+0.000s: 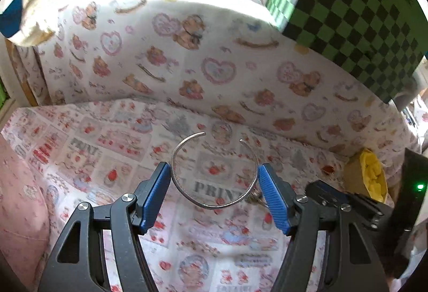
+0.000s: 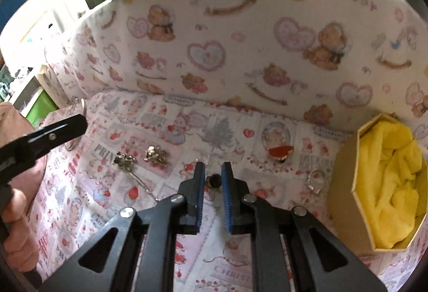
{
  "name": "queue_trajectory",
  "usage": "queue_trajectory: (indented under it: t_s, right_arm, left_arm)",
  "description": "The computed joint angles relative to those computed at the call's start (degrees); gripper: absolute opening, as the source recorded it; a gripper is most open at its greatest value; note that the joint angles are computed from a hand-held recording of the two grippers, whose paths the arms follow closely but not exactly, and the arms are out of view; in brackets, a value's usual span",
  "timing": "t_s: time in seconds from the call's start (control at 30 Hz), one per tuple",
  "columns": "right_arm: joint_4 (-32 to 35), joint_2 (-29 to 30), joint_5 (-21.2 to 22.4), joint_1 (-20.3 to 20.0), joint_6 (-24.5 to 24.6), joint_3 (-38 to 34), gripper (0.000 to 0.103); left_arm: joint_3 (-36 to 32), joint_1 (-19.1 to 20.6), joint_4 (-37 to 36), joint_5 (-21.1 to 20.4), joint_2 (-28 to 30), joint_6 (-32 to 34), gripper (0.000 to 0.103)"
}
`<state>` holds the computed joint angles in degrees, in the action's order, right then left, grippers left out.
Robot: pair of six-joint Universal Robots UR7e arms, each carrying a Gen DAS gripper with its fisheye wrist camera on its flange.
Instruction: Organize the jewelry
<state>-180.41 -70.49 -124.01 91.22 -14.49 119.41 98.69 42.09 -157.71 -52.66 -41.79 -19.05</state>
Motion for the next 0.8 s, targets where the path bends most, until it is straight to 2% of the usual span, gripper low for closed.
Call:
queue_trajectory:
  t_s: [0.07,0.13,0.23,0.5,0.6,0.8]
  right_arm:
    - [-3.07,1.80,-1.23,0.46,-2.05,0.00,0.008]
    - [-4.92,1.75,-2.71,0.94,-4.21,0.57,0.008]
    - [-4.14,0.85,-1.60,0.82,-3.23,0.81,0.008]
    - [-10.51,-7.27,0.89,3.32,-7.40,6.67,0.008]
    - [-11.14,-11.92,3.82,3.02,-7.60,9.70,0.008]
    - [-14.55,-19.80,7.02,2.36,-9.05,13.87,0.008]
  left_arm:
    - [0.40,-0.77,-1.14,1.36,0.21,0.65,0.067]
    - [0.93,-2.30,-3.63,5.90,1.21,3.19,0.067]
    - [1.46,-3.22,-5.95,8.83,2.18,5.14,0.067]
    - [2.74,-3.51,-9.59,8.35,2.09,6.35,0.067]
    - [3.21,-3.69,-10.51,7.37,1.64,6.40,0.067]
    - [4.17,-4.49,-15.15,6.79,1.81,8.93,0.067]
